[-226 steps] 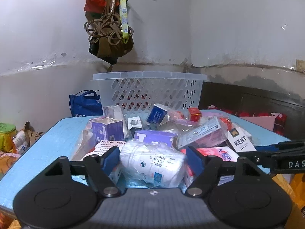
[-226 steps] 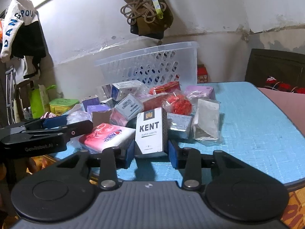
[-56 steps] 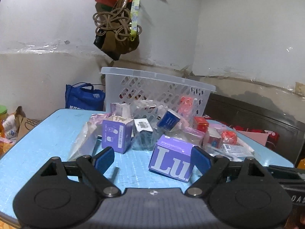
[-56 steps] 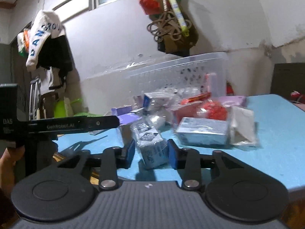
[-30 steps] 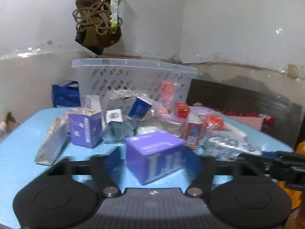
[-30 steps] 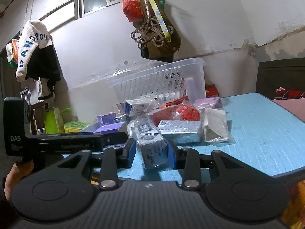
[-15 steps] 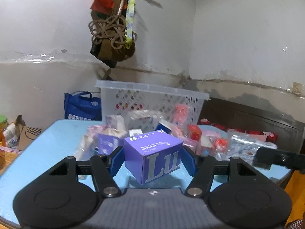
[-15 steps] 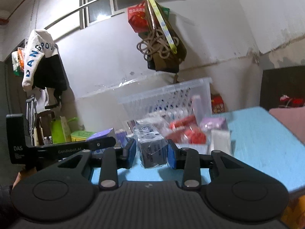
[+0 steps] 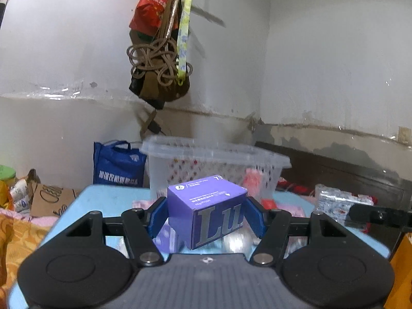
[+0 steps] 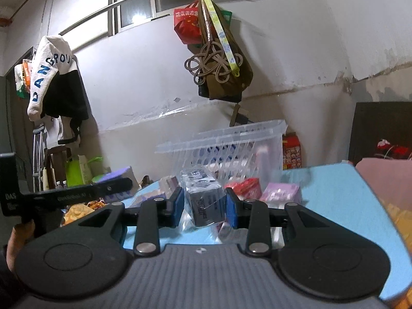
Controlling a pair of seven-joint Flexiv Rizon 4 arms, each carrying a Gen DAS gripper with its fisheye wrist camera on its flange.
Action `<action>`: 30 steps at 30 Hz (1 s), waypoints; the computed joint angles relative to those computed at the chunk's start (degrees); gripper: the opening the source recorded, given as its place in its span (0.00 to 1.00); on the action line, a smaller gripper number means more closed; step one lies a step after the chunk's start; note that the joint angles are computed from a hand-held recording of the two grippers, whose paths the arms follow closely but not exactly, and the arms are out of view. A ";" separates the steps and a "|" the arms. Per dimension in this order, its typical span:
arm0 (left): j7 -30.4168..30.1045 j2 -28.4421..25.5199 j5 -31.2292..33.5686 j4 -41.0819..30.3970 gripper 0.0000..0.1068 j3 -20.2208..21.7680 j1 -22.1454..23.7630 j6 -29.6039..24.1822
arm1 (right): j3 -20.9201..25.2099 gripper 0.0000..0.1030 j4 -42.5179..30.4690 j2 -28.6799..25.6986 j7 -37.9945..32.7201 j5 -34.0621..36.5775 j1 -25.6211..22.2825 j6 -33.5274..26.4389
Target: Organize objects
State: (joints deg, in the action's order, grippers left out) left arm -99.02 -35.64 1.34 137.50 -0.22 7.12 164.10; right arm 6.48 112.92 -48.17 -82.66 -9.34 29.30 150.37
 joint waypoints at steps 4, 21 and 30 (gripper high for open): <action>0.24 3.61 2.19 -2.29 0.63 -0.08 1.96 -4.21 | 0.00 0.36 -2.09 1.11 1.80 -3.34 -1.80 -2.69; 3.58 4.34 -4.03 -29.41 0.65 0.42 -0.41 -37.71 | -5.66 0.39 -32.94 -5.81 8.49 -9.29 -0.03 -31.07; 5.09 5.08 -9.66 -19.55 0.77 -1.53 0.13 -29.97 | -4.43 0.90 -22.12 -3.61 6.40 -3.56 -0.40 -20.62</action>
